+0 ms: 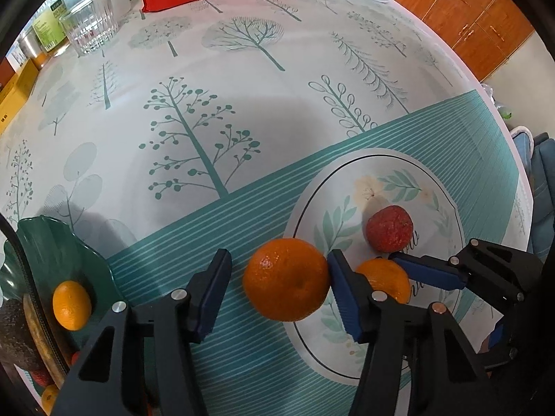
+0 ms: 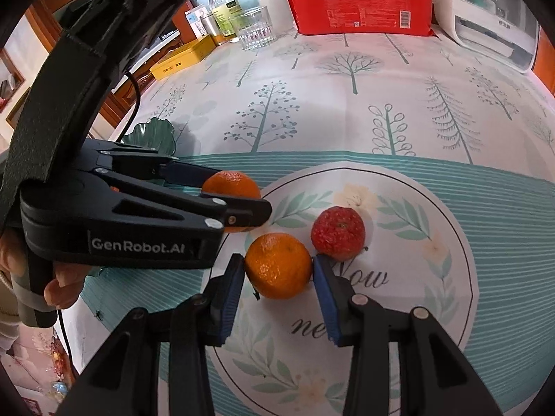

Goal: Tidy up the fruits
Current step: 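Move the left tool to an orange while the right tool approaches another orange, then close the left tool on the orange while the right tool grasps the other orange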

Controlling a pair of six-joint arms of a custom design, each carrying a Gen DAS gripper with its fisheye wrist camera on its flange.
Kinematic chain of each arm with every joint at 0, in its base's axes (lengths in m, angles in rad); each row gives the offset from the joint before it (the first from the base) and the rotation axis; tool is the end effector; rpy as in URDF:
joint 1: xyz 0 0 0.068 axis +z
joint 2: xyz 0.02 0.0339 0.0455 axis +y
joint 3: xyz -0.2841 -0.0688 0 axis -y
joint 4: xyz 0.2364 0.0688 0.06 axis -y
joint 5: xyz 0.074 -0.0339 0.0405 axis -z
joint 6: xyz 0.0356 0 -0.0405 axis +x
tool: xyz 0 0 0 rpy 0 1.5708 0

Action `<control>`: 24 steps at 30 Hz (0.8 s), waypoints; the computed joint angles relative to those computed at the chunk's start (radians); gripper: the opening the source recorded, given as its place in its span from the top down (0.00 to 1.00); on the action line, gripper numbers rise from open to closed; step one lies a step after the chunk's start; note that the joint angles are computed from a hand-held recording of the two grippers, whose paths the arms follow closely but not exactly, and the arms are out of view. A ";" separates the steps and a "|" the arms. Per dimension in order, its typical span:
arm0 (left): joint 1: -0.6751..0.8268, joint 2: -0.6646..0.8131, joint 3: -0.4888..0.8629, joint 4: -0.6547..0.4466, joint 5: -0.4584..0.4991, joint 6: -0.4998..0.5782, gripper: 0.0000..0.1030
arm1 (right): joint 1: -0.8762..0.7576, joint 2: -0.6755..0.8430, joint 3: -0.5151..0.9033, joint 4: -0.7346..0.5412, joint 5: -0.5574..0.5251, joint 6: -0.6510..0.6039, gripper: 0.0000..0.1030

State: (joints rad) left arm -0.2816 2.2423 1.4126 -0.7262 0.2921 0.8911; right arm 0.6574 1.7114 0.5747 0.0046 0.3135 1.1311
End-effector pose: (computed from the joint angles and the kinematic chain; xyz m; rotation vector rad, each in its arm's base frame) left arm 0.3835 -0.1216 0.0939 1.6691 2.5067 -0.4159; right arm 0.2121 0.1499 0.1079 0.7046 2.5255 0.1962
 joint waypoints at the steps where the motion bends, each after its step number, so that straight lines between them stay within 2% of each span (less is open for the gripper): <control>1: 0.000 0.000 -0.001 0.003 0.002 -0.001 0.47 | 0.002 0.004 0.007 -0.008 0.006 -0.003 0.60; 4: 0.000 0.004 0.003 -0.010 0.017 0.002 0.55 | 0.004 0.011 0.015 -0.014 0.016 -0.008 0.61; 24: 0.017 -0.053 -0.066 0.036 0.000 -0.004 0.57 | 0.021 -0.006 0.012 -0.032 0.023 0.016 0.62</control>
